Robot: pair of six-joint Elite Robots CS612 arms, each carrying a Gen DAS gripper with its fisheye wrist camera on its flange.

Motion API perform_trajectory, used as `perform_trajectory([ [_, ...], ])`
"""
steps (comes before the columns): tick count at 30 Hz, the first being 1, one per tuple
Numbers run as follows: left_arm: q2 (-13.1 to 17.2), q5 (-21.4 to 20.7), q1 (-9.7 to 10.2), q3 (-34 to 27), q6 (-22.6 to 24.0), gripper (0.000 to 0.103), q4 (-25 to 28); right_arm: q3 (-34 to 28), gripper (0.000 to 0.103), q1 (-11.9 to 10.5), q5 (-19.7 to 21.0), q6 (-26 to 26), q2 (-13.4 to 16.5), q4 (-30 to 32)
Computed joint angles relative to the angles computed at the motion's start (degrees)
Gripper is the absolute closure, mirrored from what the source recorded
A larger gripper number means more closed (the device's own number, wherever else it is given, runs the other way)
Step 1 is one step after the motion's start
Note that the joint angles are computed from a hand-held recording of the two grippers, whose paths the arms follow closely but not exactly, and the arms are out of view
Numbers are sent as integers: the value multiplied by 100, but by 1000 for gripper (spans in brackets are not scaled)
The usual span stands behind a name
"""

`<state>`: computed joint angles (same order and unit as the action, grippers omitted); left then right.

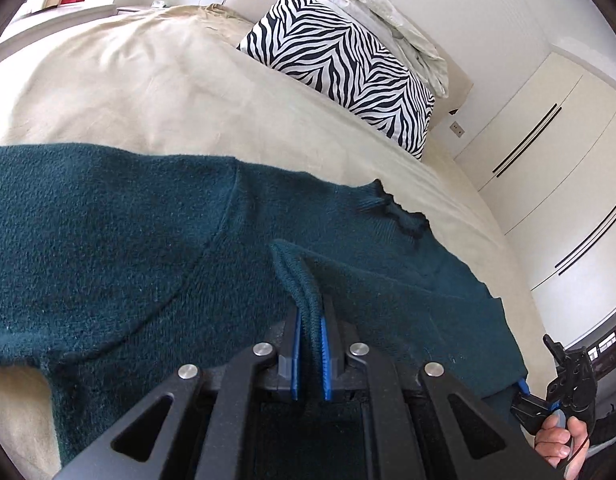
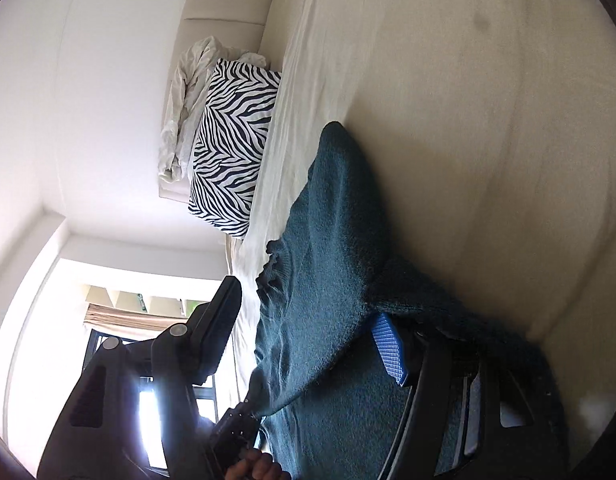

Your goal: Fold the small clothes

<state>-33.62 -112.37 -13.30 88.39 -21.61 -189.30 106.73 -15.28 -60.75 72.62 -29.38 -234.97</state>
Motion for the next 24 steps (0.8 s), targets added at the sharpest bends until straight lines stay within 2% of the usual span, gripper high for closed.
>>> perform_trajectory([
  [4, 64, -68, 19, -33, -93, 94, -60, 32, 53, -86, -94, 389, 170, -519],
  [8, 73, -55, 21, -26, -88, 91, -78, 95, 55, -42, -206, 53, 109, -349],
  [11, 111, -78, 21, -48, -70, 90, -116, 313, 52, 8, -178, -432, -116, 77],
  [14, 168, -180, 46, -73, -128, 89, -202, 723, 51, 56, -416, -911, -515, 612],
  [17, 209, -264, 66, -79, -195, 89, -326, 894, 50, 106, -711, -1187, -768, 475],
  [18, 213, -267, 66, -78, -199, 89, -343, 836, 50, 115, -701, -1335, -814, 533],
  [20, 224, -279, 69, -72, -210, 89, -383, 579, 50, 83, -357, -1572, -827, 820],
  [24, 261, -339, 86, -76, -245, 89, -479, -155, 50, 39, 202, -1860, -644, 1506],
])
